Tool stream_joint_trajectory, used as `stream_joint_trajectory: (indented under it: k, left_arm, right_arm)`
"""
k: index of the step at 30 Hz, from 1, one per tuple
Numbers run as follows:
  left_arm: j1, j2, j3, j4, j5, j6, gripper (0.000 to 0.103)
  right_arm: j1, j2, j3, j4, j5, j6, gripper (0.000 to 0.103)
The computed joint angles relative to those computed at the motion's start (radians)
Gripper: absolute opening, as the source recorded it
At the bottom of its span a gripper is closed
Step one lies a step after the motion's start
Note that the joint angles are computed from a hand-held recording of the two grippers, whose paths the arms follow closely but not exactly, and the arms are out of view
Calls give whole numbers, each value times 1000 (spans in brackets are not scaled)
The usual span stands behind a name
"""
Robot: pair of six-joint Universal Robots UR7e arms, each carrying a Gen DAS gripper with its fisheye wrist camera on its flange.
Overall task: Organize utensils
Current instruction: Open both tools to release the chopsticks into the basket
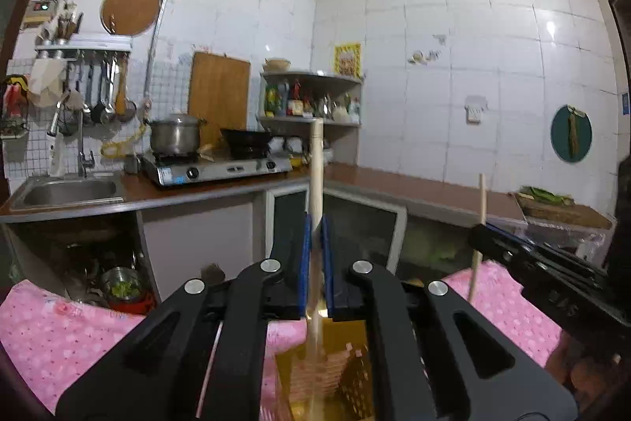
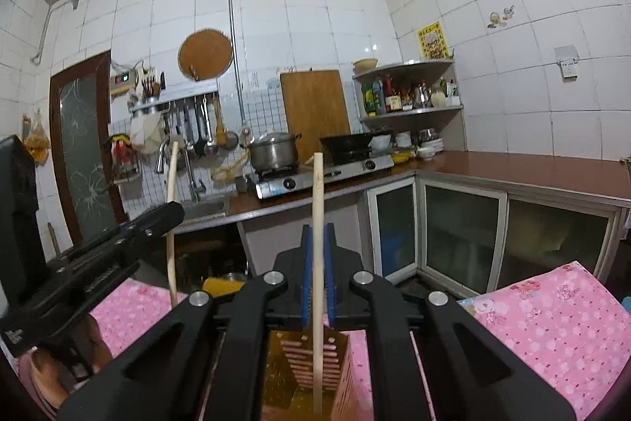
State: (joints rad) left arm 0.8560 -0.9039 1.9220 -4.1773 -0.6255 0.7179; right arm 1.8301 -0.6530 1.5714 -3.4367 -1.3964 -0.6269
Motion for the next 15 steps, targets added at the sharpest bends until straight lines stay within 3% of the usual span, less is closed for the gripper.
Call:
stream_joint_trajectory:
  k: [10, 12, 14, 15]
  left_arm:
    - [3, -27, 81, 111, 126, -151, 4]
    - [-9, -50, 105, 174, 165, -225, 5]
    - [-28, -70, 127, 200, 196, -267, 6]
    - [-41, -79, 140, 205, 217, -279, 11]
  right_arm:
    - [9, -7, 36, 47, -100, -45, 6]
    - [7, -25, 39, 111, -116, -30, 8]
    - [7, -49, 51, 150, -134, -2, 36]
    - [7, -59, 65, 138, -140, 6, 65]
